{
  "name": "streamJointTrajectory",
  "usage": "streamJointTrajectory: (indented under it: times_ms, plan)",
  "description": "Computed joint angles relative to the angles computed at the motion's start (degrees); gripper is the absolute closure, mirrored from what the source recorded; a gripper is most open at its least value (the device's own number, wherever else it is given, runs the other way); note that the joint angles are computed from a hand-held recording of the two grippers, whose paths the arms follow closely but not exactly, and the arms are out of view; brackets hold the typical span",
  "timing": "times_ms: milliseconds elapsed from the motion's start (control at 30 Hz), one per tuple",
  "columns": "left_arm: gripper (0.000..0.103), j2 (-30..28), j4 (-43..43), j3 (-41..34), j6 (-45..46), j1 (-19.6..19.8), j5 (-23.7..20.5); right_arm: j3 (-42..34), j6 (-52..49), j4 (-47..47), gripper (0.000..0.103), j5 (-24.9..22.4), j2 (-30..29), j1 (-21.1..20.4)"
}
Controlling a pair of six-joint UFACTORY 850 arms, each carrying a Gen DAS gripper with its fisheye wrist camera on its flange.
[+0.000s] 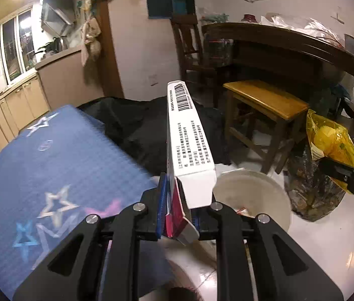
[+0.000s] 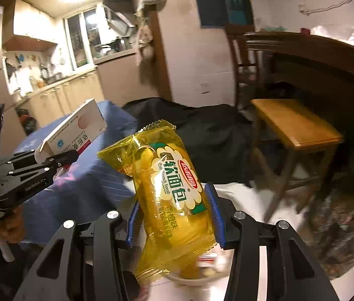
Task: Collect trash
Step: 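Carry both items over the white bucket and open both grippers to drop them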
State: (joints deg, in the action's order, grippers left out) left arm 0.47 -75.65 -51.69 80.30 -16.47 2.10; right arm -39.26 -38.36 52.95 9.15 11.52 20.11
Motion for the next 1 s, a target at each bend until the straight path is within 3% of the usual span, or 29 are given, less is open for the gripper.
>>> streamJointTrajectory:
  times_ms: [167,300,400,633,767,1000]
  plan:
    - [0.088,-4.01,9.73,-1.09,-12.57,-4.89,3.61,2.81,-2.00,0.31,0.056,1.51,0.35,-3.30]
    - [0.088,-7.59,1.24,-1.90,-5.94,-7.41,3.98,4.11,5.71,-6.58,0.056,2.21,-1.26,-4.97]
    - [0.088,-9.56,2.66,-1.90,-6.67,-8.64,5.88,4.05,13.02,-12.92,0.056,2.73,-3.73,-5.59]
    - [0.088,-13.57,-2.13,-3.00,-0.92,-9.18,7.19,0.46,17.86,-17.99,0.056,3.50,-11.67,-5.38]
    - [0.088,-14.81,-9.55,-3.56,6.79,-8.82,6.98,-1.13,16.47,-16.93,0.056,3.23,-14.41,-4.84]
    - [0.088,-15.49,-11.03,-3.66,9.23,-8.93,6.88,-3.43,11.44,-11.50,0.056,2.31,-17.25,-3.67]
